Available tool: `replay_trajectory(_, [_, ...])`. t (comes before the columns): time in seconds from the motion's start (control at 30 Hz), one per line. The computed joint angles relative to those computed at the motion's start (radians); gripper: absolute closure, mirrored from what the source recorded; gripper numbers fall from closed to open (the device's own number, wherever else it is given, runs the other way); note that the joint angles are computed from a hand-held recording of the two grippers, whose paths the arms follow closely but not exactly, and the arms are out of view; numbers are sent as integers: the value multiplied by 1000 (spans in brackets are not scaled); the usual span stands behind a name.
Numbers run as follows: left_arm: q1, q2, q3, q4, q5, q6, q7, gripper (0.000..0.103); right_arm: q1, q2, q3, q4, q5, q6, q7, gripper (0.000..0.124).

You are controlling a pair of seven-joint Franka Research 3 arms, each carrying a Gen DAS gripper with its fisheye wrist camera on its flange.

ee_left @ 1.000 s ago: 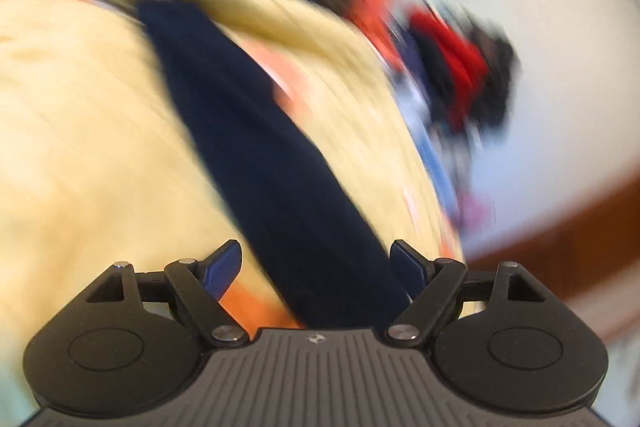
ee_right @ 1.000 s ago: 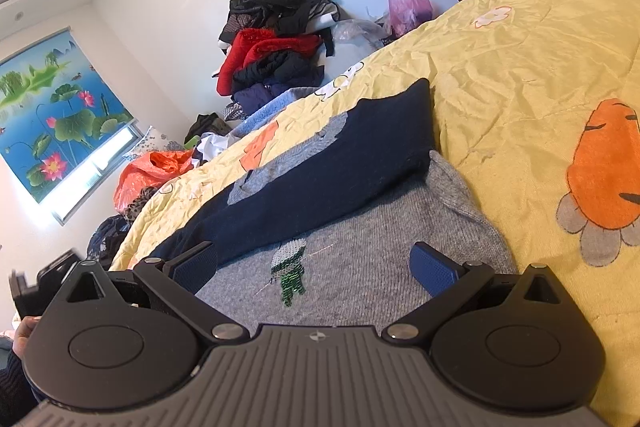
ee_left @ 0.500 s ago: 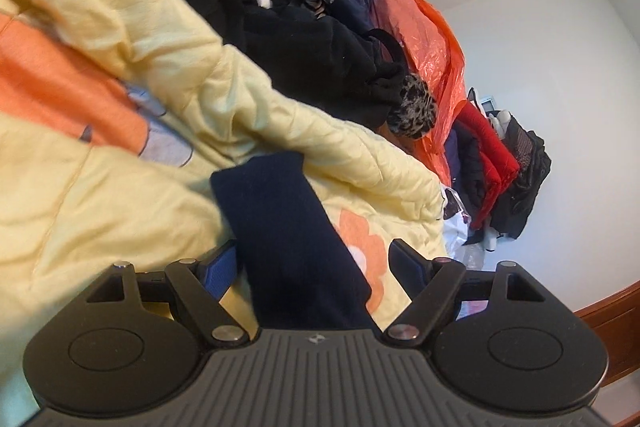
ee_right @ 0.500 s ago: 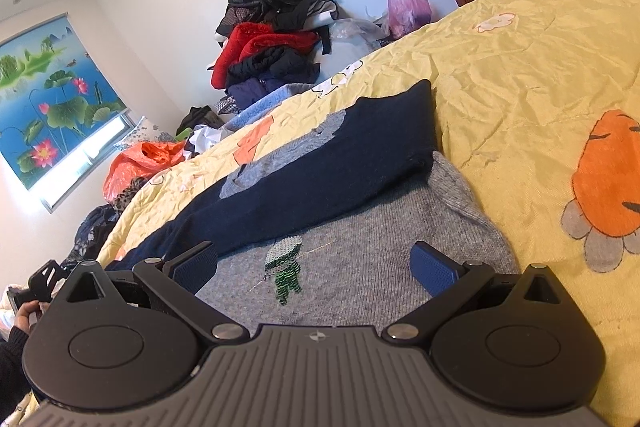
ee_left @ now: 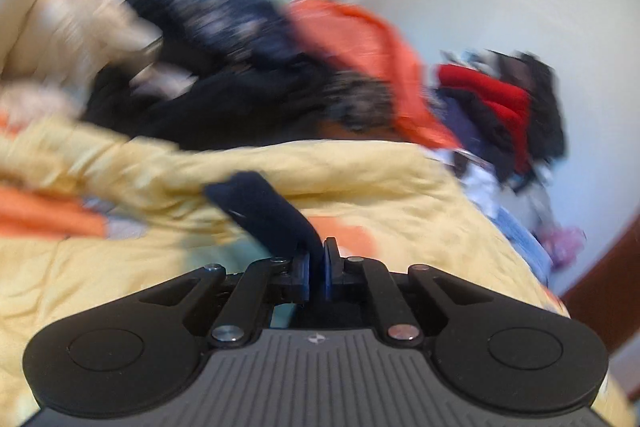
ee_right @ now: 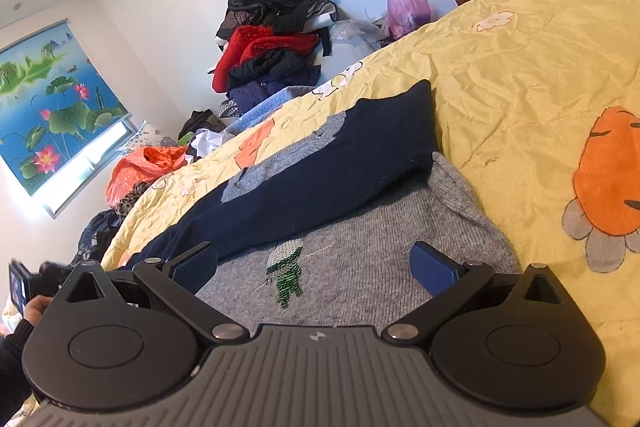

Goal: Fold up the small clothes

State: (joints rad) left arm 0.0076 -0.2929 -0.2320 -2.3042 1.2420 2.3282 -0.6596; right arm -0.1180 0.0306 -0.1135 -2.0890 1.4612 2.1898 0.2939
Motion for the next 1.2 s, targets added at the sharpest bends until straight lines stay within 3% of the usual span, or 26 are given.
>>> replay_trajectory(0.07, [-35,82,-43,91,59,-6,124,97,0,0,0,-1,0,0,0,21])
replay_trajectory(0.2, [-144,280,-62,254,88,103,381,96,0,0,0,0,-1,-1,0,21])
replay_trajectory(0.3, [-204,371,-50,315,86,146,400,96,0,0,0,0,-3,0,-1,21])
replay_trajectory(0.4, [-233,375,-14,302,36,180,347,96,0,-2,0,-1,-7,2,-4,21])
replay_trajectory(0.53, [-207,225,38,153,159,294,38,90,2,-6,0,-6,-5,4,-5,21])
replay_trajectory(0.57, [-187,185,44,116,172,302,-33,79,2,-6,0,-6,-4,3,-4,21])
replay_trajectory(0.6, [-171,139,41,73,170,289,-91,57,3,-7,0,-7,-3,3,-4,21])
replay_trajectory(0.63, [-154,88,35,25,153,259,-160,42,3,-8,0,-8,-3,4,-3,21])
replay_trajectory(0.67, [-137,33,23,-27,131,213,-245,19,4,-9,0,-8,-4,5,-4,21])
replay_trajectory(0.73, [-99,-72,3,-130,117,168,-443,17,4,-8,-1,-7,-4,4,-4,21])
replay_trajectory(0.87, [-14,-197,17,-272,191,315,-781,18,5,-9,-1,-8,-3,5,-3,21])
replay_trajectory(1.13, [34,-227,-28,-302,215,391,-960,18,5,-9,-1,-8,-4,5,-3,21])
replay_trajectory(1.2, [42,-210,-45,-291,228,349,-996,18,5,-8,-2,-8,-4,4,-3,21])
